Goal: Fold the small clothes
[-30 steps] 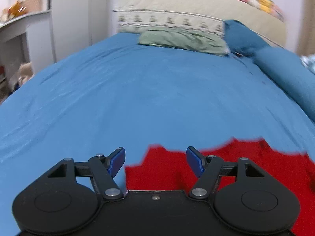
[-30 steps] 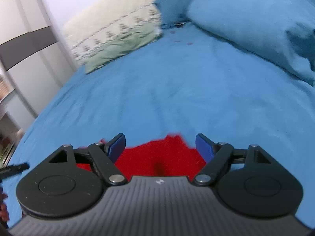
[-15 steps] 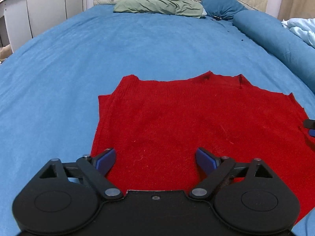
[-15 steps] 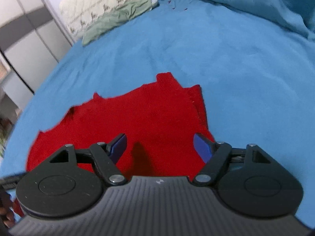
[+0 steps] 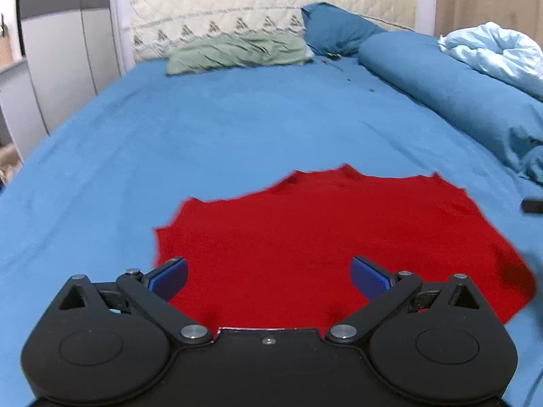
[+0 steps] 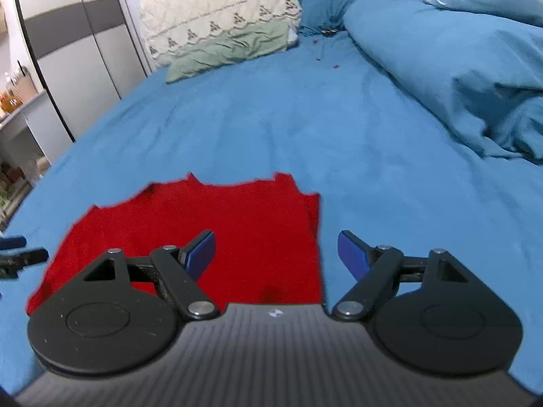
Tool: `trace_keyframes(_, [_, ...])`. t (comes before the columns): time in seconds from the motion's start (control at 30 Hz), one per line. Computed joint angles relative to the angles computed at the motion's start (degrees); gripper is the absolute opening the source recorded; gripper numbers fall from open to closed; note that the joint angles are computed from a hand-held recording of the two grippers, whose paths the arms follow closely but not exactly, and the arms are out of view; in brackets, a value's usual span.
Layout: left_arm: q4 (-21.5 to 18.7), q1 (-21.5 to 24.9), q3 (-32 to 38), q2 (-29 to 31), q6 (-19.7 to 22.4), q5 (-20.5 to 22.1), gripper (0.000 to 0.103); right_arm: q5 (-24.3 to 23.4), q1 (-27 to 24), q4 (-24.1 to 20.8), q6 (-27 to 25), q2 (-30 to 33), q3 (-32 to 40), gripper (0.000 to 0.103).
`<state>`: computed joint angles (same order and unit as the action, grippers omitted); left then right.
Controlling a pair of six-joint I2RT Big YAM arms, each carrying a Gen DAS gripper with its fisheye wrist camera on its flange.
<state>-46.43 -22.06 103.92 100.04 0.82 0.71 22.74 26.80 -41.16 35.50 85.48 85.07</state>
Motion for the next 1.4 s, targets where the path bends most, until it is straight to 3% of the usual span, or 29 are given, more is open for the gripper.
trace_keyframes(0.2, [-4.4,-3.2,4.4,4.6,-5.2,0.8,0.103,0.6,0.8,0.6,4.7,0.0,-5.2,0.089])
trace_keyframes(0.33, [-7.7,-4.6,7.2,8.0,-8.0,-1.2,0.103,0.2,0.9,4.1,8.3,0.0,-8.9,0.080])
trace_keyframes(0.4, [-8.7,-4.8,8.3,9.4,-8.4,-1.8,0.103,-0.3,1.0,4.3,8.3,0.7,-9.4,0.075])
trace_keyframes(0.57, [-10.3,-5.5,10.1,12.1,-9.0,-4.4,0.103,3.6,2.5,6.0,5.6,2.4,-10.1,0.073])
trace_keyframes(0.63, [-10.3,-5.8,10.3,12.5,-8.1,-5.9,0.103,4.3,3.0,6.7,3.9,2.5,-10.3,0.065])
trace_keyframes(0.7, [-9.9,-6.0,10.2,12.5,-7.9,-6.7,0.103,3.4,3.1,7.7,2.3,2.2,-10.8,0.049])
trace_keyframes(0.8, [-8.6,-6.0,9.5,12.8,-6.9,-7.7,0.103,1.9,3.0,7.3,1.5,2.4,-10.3,0.036])
trace_keyframes(0.87, [-8.6,-6.0,9.9,13.3,-6.6,-8.0,0.103,0.2,2.5,6.6,3.8,2.4,-9.5,0.026])
trace_keyframes(1.07, [-13.6,-5.4,14.1,14.8,-6.9,-6.1,0.103,-6.4,0.3,10.2,15.2,-0.4,-8.8,0.022])
trace_keyframes(1.13, [-14.5,-4.3,14.5,14.3,-6.7,-3.6,0.103,-8.4,0.3,11.7,16.5,-0.4,-6.3,0.022])
trace_keyframes(1.23, [-14.1,-2.3,13.3,12.5,-5.1,-2.9,0.103,-10.7,1.5,11.0,14.0,3.0,2.2,0.022])
trace_keyframes(1.4, [-11.3,3.6,6.0,6.3,-0.3,0.1,0.103,-17.7,5.9,6.6,7.1,16.9,24.3,0.022])
